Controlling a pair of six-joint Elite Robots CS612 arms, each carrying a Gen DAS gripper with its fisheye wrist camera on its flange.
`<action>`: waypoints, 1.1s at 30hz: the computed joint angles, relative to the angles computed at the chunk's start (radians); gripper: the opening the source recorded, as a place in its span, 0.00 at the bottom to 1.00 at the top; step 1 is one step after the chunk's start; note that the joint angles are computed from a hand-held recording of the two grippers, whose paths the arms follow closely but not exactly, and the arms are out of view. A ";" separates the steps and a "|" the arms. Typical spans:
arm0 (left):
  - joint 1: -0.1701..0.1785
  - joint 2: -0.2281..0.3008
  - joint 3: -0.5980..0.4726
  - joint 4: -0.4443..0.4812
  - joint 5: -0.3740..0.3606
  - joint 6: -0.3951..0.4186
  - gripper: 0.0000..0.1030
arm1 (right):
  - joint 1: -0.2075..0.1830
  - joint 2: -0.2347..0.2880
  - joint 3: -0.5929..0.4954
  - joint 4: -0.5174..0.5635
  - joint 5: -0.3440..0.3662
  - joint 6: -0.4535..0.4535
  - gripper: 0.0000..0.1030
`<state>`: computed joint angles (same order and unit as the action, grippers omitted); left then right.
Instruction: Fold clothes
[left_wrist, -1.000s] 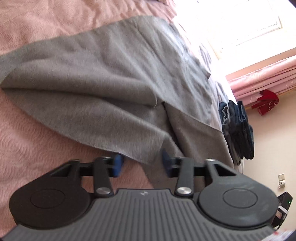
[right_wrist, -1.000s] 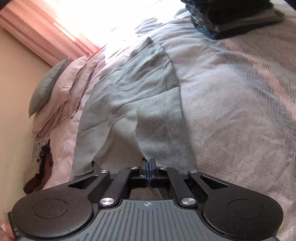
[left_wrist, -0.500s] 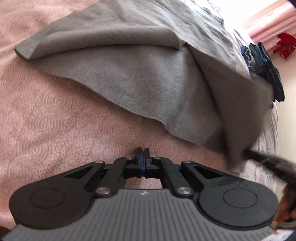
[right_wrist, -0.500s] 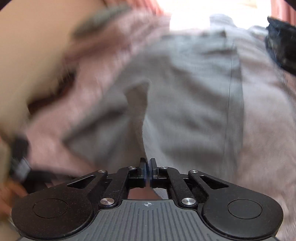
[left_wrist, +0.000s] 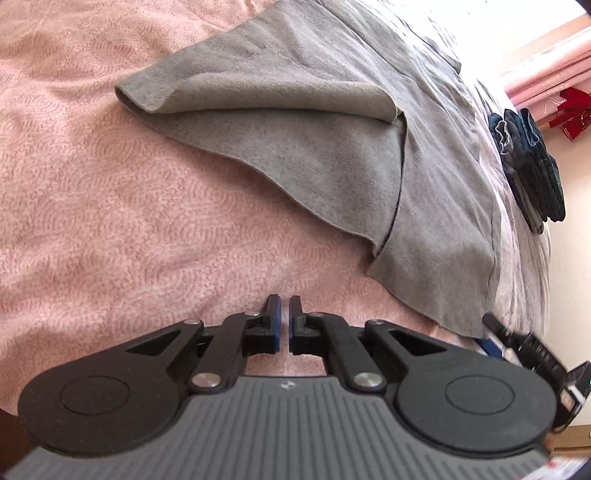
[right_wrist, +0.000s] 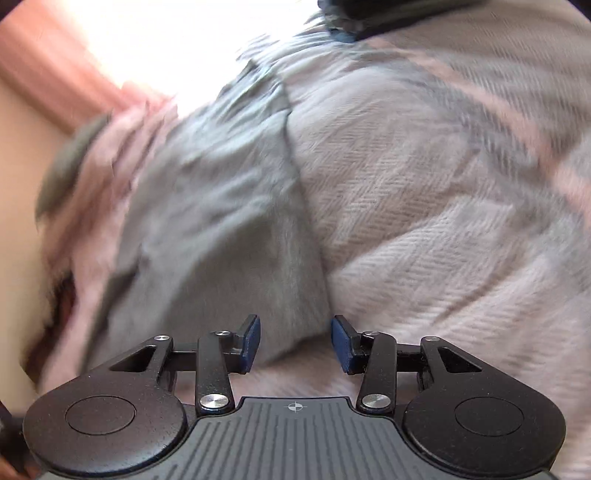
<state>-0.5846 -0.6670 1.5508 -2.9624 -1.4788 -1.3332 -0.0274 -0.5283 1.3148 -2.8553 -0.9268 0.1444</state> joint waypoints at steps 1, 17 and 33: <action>0.000 -0.001 -0.001 0.006 0.002 0.005 0.00 | -0.006 0.015 -0.012 -0.023 0.054 0.057 0.10; 0.067 -0.045 0.024 -0.013 0.210 0.297 0.60 | -0.006 -0.027 -0.103 0.365 -0.109 0.050 0.12; 0.044 -0.049 0.033 -0.092 -0.025 0.716 0.31 | 0.008 -0.065 -0.089 0.384 -0.248 -0.068 0.14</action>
